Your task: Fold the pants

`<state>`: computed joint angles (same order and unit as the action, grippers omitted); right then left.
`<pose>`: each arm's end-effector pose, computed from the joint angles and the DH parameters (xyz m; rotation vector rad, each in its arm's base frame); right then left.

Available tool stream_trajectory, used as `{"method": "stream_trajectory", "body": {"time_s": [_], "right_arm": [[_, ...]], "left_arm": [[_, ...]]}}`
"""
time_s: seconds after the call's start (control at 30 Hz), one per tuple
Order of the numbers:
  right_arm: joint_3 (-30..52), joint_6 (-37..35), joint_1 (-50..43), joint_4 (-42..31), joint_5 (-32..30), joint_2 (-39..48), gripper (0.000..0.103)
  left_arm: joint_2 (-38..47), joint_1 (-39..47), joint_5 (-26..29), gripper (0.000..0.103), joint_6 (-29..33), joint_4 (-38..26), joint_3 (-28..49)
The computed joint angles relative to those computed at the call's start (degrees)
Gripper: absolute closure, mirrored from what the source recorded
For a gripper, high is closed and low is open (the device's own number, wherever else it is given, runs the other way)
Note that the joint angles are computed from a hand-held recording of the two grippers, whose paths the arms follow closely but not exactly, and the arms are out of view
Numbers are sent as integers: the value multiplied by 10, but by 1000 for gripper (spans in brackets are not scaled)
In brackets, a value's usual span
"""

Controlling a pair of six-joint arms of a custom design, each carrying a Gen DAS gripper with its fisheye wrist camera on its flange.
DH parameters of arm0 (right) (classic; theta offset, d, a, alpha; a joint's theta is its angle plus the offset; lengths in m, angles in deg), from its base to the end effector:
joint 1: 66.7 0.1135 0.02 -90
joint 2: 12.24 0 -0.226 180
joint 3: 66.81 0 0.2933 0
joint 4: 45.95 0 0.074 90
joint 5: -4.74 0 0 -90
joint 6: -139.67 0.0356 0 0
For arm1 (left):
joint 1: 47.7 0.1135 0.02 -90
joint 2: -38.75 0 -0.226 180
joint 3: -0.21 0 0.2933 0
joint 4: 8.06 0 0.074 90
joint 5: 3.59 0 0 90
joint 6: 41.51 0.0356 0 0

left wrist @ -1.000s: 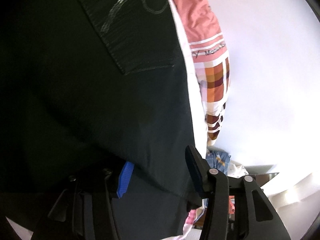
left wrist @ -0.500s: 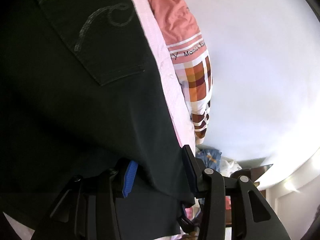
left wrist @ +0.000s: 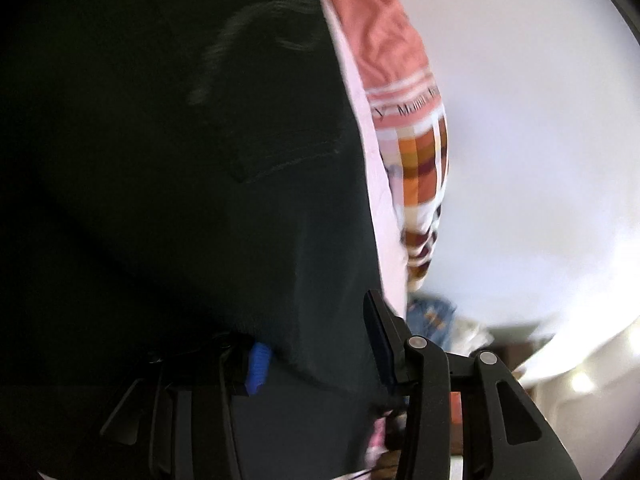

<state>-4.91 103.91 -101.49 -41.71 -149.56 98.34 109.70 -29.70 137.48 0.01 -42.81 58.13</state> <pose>0.3115 -0.1773 0.0422 1.0956 1.9185 1.4749 0.2908 0.0654 0.1896 -0.9230 2.1967 -1.3178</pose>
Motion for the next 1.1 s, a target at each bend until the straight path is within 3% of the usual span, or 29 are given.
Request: {"method": "stream_trajectory", "body": {"time_s": [0.03,0.07,0.37,0.57,0.67,0.83,0.93,1.1], "right_arm": [[-2,-1,-2,-2,-1,-4,98],[-3,-1,-2,-1,-1,-6,98],[-16,2,-3,-4,11,-34,98],[-30,-25,-20,-44,5,-75,98],[-45,-54,-33,-82,-1,-109,98],[-81,-157,-67,-204,-14,-179,98],[-97,-224,-81,-274,-11,-185,98],[-136,-269,-99,-303,-6,-158,98]], "left_arm": [[12,-3,2,95,19,-19,14],[19,-5,1,98,29,-31,21],[0,4,2,100,43,-66,21],[-47,15,12,100,65,-104,34],[-68,24,22,100,78,-136,40],[-97,40,30,100,130,-220,41],[-97,62,29,100,213,-295,43],[-91,74,7,100,286,-348,9]]}}
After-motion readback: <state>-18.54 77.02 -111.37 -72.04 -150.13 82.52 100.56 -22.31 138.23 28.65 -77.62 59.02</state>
